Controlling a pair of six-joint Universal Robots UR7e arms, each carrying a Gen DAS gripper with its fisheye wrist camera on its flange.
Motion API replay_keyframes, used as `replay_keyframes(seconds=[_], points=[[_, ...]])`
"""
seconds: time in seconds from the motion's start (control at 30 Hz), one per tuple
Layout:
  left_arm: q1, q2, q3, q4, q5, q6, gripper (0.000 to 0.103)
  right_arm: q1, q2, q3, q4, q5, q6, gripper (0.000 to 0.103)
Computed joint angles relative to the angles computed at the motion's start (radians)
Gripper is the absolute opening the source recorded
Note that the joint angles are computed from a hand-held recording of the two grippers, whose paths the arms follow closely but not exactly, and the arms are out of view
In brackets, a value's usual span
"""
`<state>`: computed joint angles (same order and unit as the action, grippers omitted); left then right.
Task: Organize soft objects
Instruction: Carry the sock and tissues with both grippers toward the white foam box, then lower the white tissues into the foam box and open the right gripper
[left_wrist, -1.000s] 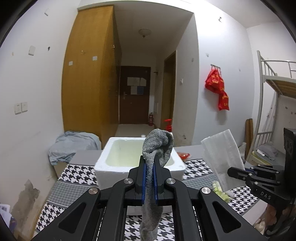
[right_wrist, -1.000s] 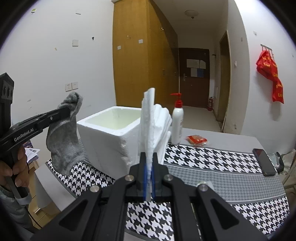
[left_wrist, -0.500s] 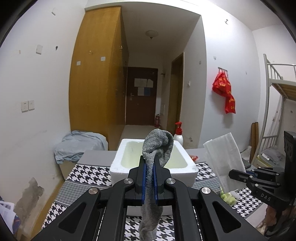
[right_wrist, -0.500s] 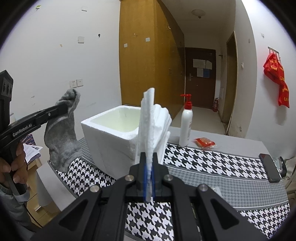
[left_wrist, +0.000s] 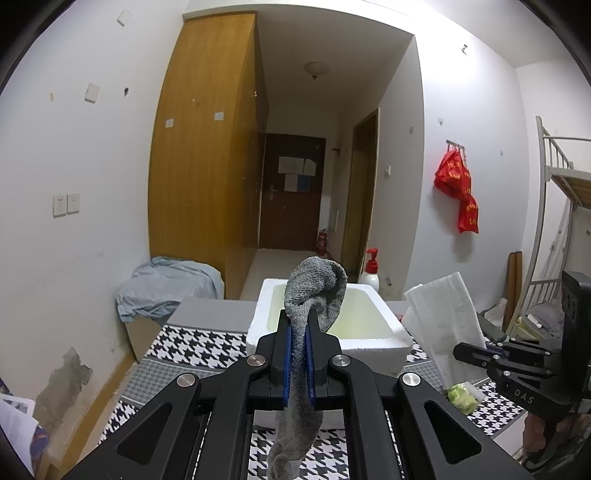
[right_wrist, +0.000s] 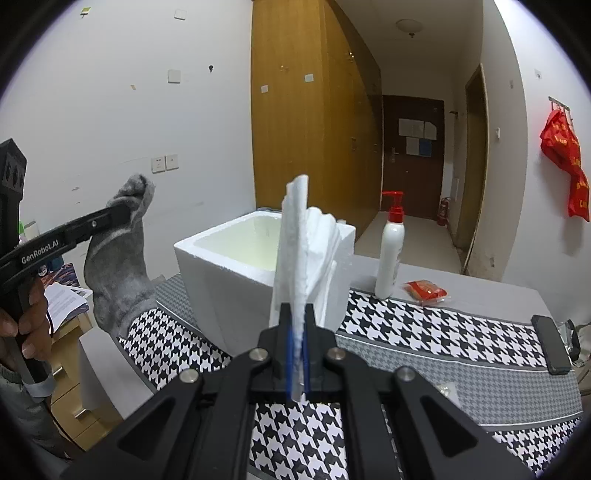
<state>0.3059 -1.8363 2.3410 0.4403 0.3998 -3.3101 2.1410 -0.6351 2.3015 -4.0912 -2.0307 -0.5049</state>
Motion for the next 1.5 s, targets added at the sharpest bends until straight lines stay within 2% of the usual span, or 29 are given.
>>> replay_keyframes(seconds=[0.27,0.4,0.73,0.87,1.3,1.5], points=[[0.002,-0.021,0.007,0.007,-0.024,0.002,0.007,0.016,-0.006,-0.052,0.056,-0.019,-0.021,0.006],[0.002,-0.029,0.01,-0.003,-0.066,0.023,0.007,0.035,-0.005,-0.092,0.09,-0.039,-0.038,0.006],[0.047,-0.028,0.004,-0.045,-0.119,0.09,0.007,0.048,-0.014,-0.18,0.206,-0.015,-0.043,0.006],[0.08,-0.049,-0.002,-0.078,-0.102,0.138,0.007,0.041,-0.012,-0.214,0.254,0.002,-0.019,0.006],[0.157,-0.043,-0.025,-0.145,-0.051,0.205,0.007,0.02,0.041,-0.314,0.374,-0.006,-0.02,0.006],[0.193,-0.031,-0.043,-0.141,0.005,0.2,0.007,0.016,0.064,-0.348,0.398,-0.026,-0.016,0.007]])
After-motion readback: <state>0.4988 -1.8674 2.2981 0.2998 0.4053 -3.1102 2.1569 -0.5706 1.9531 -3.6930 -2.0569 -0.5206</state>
